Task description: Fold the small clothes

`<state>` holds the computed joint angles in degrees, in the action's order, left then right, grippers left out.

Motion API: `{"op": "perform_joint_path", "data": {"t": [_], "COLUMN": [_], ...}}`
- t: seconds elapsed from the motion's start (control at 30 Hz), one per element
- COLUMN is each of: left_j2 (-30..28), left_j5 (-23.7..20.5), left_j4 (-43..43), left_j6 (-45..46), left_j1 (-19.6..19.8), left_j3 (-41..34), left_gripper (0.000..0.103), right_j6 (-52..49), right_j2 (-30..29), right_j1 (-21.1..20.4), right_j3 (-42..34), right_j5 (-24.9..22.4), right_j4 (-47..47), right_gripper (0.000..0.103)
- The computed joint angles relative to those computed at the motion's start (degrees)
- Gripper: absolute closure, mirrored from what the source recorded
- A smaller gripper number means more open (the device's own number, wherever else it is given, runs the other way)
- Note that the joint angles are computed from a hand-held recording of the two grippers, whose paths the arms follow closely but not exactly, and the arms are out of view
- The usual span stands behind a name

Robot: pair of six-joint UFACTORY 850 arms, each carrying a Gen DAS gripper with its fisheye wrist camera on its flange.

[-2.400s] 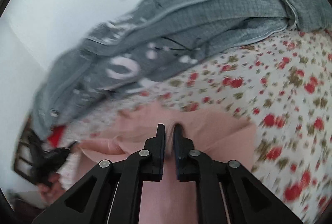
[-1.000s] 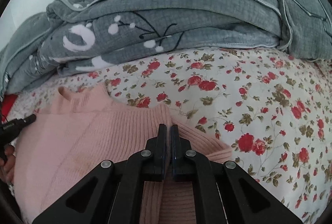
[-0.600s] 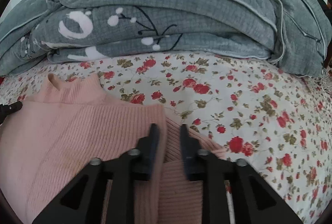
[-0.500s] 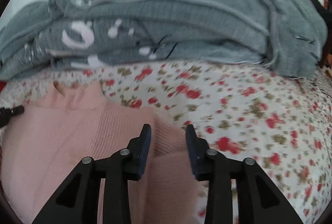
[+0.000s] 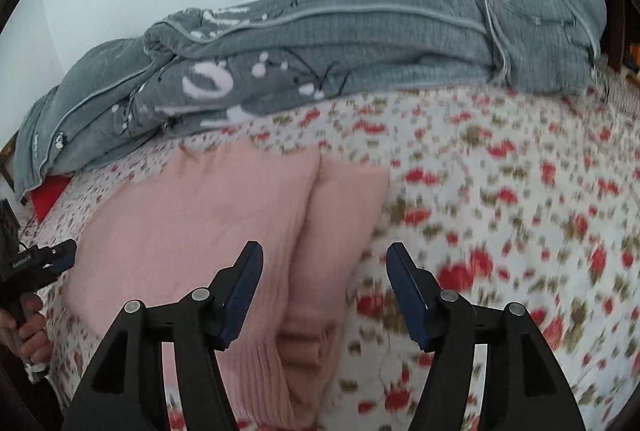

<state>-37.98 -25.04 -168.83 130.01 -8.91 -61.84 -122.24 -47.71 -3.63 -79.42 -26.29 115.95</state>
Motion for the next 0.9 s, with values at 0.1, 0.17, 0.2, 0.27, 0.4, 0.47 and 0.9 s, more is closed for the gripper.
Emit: {"op": "perform_joint_path", "data": {"t": [0.1,0.17,0.2,0.27,0.4,0.47,0.9], "left_j2": [-1.1,-1.74,-2.3,-2.95,-5.22,-6.0,-6.85], "left_j5": [-0.65,0.45,0.27,-0.74,-4.65,-6.12,-2.72], "left_j4": [7.06,9.47,11.3,14.04,21.89,22.48,15.17], "left_j6": [-6.82,-8.65,-10.6,-14.04,-23.59,-24.98,-17.42], "left_j1": [1.1,1.27,1.51,2.0,3.95,4.35,2.82], "left_j3": [-0.92,-1.85,-2.5,-3.18,-5.34,-5.96,-7.95], "left_gripper": [0.043,0.042,0.042,0.041,0.041,0.041,0.08], "right_j6": [8.53,12.0,13.26,16.27,26.59,31.51,30.76], "right_j2": [-1.55,-2.12,-2.43,-3.18,-5.94,-7.4,-9.23], "right_j1": [-1.45,-2.23,-2.42,-2.29,-1.16,-0.43,0.71], "right_j3": [-1.51,-2.22,-2.68,-4.15,-8.81,-11.16,-13.67], "right_j5": [-3.14,-5.27,-5.97,-5.78,-4.27,-2.87,-3.82], "right_j4": [-7.91,-9.67,-10.09,-12.55,-21.75,-26.27,-24.91], "right_gripper": [0.04,0.04,0.04,0.04,0.04,0.04,0.081]}}
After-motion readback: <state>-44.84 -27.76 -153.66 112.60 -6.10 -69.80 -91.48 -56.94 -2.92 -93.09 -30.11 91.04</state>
